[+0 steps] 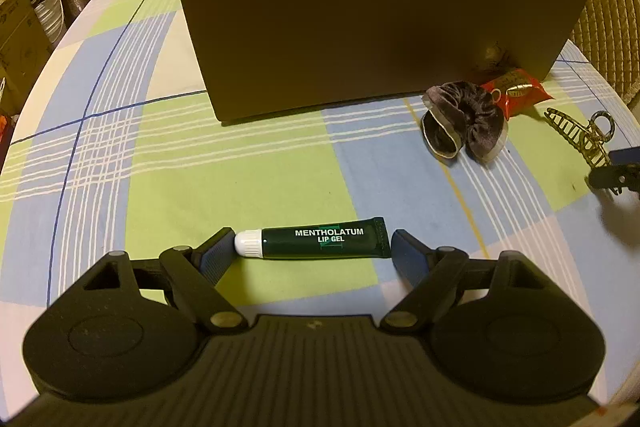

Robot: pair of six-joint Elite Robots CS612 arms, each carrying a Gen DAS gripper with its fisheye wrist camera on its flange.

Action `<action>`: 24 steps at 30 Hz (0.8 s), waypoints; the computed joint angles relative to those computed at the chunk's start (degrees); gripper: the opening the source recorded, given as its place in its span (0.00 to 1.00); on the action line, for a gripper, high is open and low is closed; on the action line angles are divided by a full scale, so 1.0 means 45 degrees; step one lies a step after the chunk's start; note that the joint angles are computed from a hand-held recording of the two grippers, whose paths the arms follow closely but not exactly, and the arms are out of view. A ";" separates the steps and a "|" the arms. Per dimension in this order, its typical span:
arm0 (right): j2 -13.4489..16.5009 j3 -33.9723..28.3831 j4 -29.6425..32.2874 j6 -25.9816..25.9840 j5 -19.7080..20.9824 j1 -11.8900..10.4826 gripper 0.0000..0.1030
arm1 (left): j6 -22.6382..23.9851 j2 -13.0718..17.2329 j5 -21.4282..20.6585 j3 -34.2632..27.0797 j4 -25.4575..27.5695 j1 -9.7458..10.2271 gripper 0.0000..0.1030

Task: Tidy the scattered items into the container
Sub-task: 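Grasp the green lip gel tube with the left tool while the right tool grasps the lanyard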

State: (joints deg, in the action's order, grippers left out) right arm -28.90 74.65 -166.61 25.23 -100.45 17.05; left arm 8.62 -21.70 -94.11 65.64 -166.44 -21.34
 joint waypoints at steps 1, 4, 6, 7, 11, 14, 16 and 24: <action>0.0040 -0.0077 0.0034 -0.0106 -0.0153 0.0032 0.30 | -0.0028 0.0004 0.0008 0.0005 -0.0025 -0.0003 0.79; 0.0167 -0.0310 0.0133 -0.0387 -0.0492 0.0124 0.06 | -0.0044 0.0003 0.0002 0.0059 -0.0176 -0.0006 0.79; 0.0180 -0.0352 0.0214 -0.0375 -0.0651 0.0174 0.06 | -0.0014 0.0010 -0.0024 0.0061 -0.0220 -0.0002 0.79; 0.0167 -0.0311 0.0159 -0.0356 -0.0633 0.0189 0.05 | 0.0010 0.0009 -0.0040 0.0064 -0.0229 0.0000 0.79; 0.0026 -0.0029 -0.0206 0.0112 -0.0295 0.0165 0.04 | 0.0072 -0.0027 -0.0107 0.0149 -0.0296 0.0013 0.79; -0.0110 0.0195 -0.0485 0.0572 -0.0080 0.0128 0.03 | 0.0154 -0.0075 -0.0196 0.0239 -0.0300 0.0038 0.79; -0.0176 0.0264 -0.0509 0.0789 -0.0059 0.0122 0.03 | 0.0220 -0.0120 -0.0215 0.0287 -0.0230 0.0048 0.79; -0.0367 0.0452 -0.0803 0.0835 -0.0176 0.0160 0.03 | 0.0427 -0.0358 -0.0256 0.0373 0.0000 0.0057 0.79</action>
